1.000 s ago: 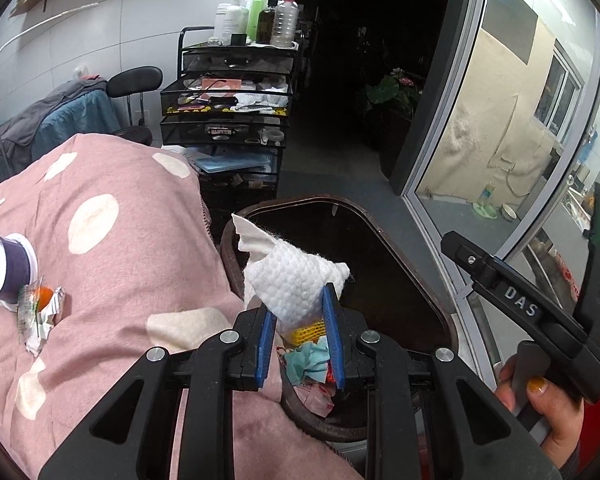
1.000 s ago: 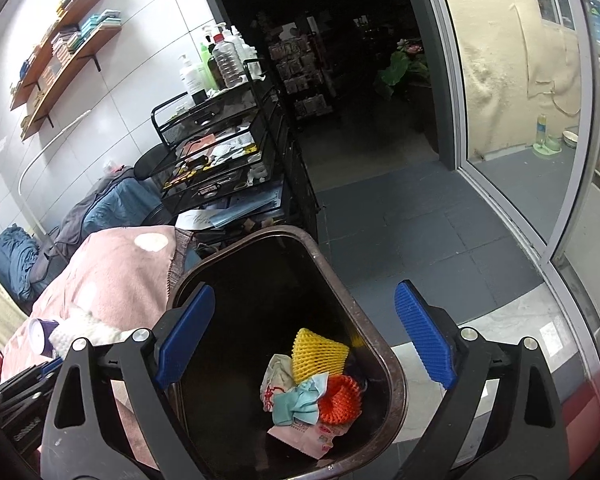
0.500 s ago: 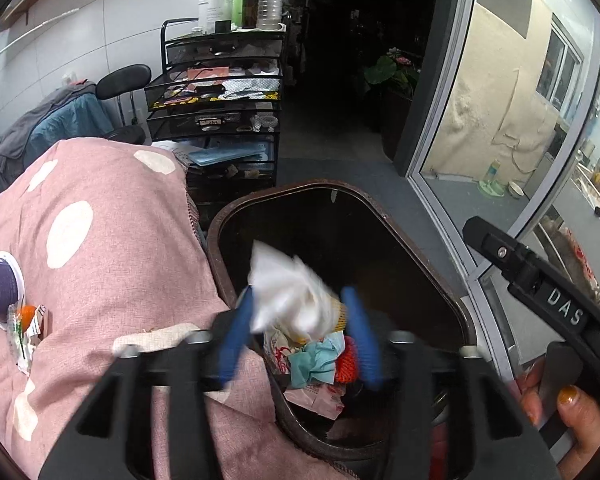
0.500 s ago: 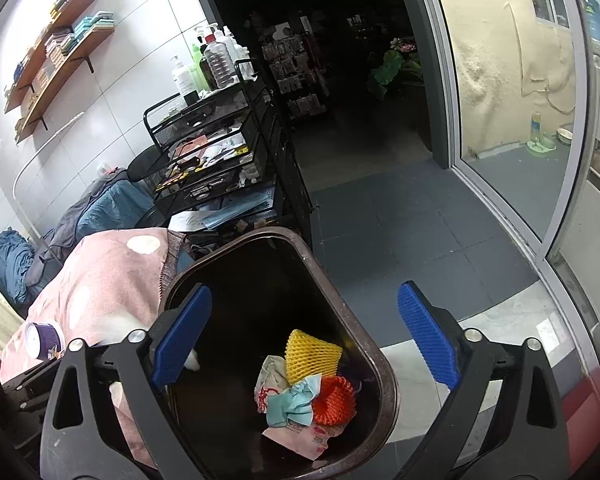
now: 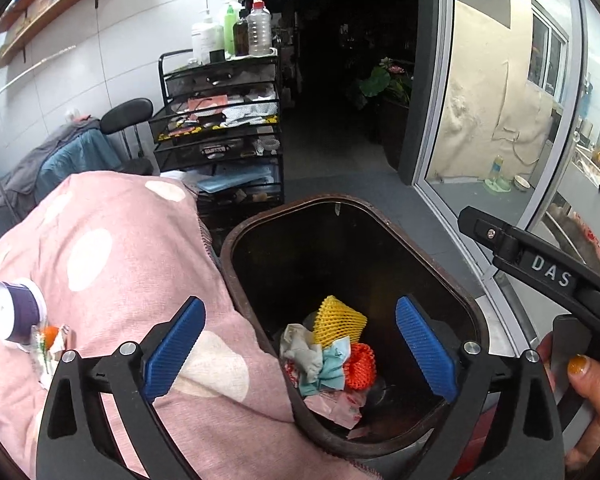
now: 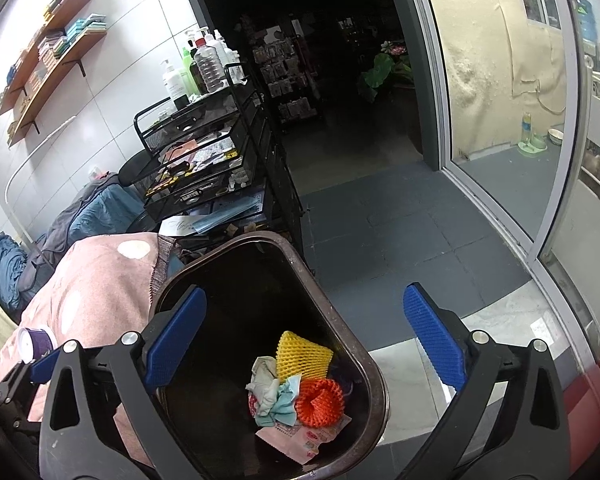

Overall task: Collect trash
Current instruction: 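Lower the white wipe into the bin and open the left tool, then move both tools back toward the foil wrappers beside the tub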

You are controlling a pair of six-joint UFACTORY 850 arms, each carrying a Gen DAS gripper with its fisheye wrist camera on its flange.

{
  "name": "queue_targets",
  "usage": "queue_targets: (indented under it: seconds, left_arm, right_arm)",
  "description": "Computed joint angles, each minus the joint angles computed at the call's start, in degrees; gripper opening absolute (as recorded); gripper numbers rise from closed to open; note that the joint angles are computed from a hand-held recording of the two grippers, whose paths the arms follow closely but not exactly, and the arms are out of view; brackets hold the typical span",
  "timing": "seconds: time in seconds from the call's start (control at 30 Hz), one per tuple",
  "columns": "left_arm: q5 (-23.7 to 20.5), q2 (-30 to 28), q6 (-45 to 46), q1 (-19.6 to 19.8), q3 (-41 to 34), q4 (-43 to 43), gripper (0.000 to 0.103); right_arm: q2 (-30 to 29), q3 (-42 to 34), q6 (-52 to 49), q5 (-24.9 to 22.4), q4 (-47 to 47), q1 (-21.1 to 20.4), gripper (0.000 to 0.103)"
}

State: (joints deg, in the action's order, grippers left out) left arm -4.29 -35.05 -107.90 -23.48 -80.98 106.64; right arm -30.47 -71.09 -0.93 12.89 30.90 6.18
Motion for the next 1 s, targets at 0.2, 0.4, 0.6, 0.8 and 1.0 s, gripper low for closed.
queue_targets:
  seconds: [0.2, 0.4, 0.6, 0.8, 1.0]
  left_arm:
    - [-2.4, 2.9, -12.7, 0.3, 3.6, 13.1, 0.097]
    - [-3.8, 6.0, -22.9, 1.3, 7.5, 22.1, 0.098]
    - [-6.0, 9.3, -28.2, 2.8, 11.9, 26.2, 0.098]
    - [-6.7, 12.2, -33.9, 5.4, 15.7, 29.2, 0.097]
    - [-6.6, 14.4, -37.2, 8.6, 18.9, 29.7, 0.097]
  right_arm:
    - [0.2, 0.2, -1.7, 0.2, 0.9, 0.5, 0.097]
    - [0.0, -0.1, -3.8, 0.1, 1.2, 1.4, 0.097]
    - [0.0, 0.0, -1.6, 0.3, -2.4, 2.4, 0.097]
    - [0.0, -0.3, 4.9, -0.2, -11.1, 3.9, 0.097]
    - [0.3, -0.4, 15.0, -0.7, -24.1, 5.7, 0.097]
